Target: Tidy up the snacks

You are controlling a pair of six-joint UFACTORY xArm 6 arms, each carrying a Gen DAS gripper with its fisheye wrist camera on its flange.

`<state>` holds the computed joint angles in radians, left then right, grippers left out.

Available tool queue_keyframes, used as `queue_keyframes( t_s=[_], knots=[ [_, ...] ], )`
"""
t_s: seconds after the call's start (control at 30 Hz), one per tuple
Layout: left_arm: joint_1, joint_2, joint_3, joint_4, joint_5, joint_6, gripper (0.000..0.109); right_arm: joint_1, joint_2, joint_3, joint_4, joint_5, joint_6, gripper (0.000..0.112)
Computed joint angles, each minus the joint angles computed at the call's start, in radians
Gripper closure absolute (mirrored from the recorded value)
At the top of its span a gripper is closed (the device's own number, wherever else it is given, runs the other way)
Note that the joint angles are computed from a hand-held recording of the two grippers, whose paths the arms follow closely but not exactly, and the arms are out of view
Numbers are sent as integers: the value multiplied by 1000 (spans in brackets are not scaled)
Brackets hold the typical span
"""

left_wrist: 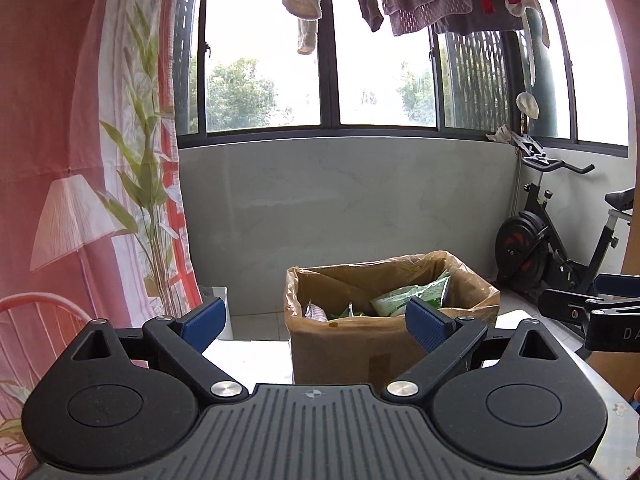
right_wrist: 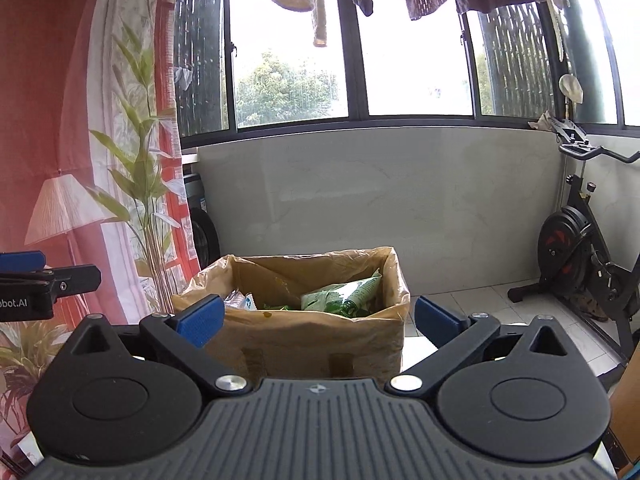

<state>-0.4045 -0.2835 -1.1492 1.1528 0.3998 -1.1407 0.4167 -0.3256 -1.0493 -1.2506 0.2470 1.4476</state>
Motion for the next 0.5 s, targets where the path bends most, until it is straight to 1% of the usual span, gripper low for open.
queue_keyframes(
  t_s=[0.1,0.23,0.33,0.5],
  knots=[
    [-43,-78,53,47,58,-55,11,30,-74,53,16,36,2,9],
    [-76,-157,102,75,81,-81,11,71,-139,84,25,100,-4,9],
    [-111,-191,115,110,131,-89,11,94,-172,100,56,126,-40,9],
    [-129,-231,136,95,148,-80,11,122,-204,112,57,156,-33,9]
  ],
)
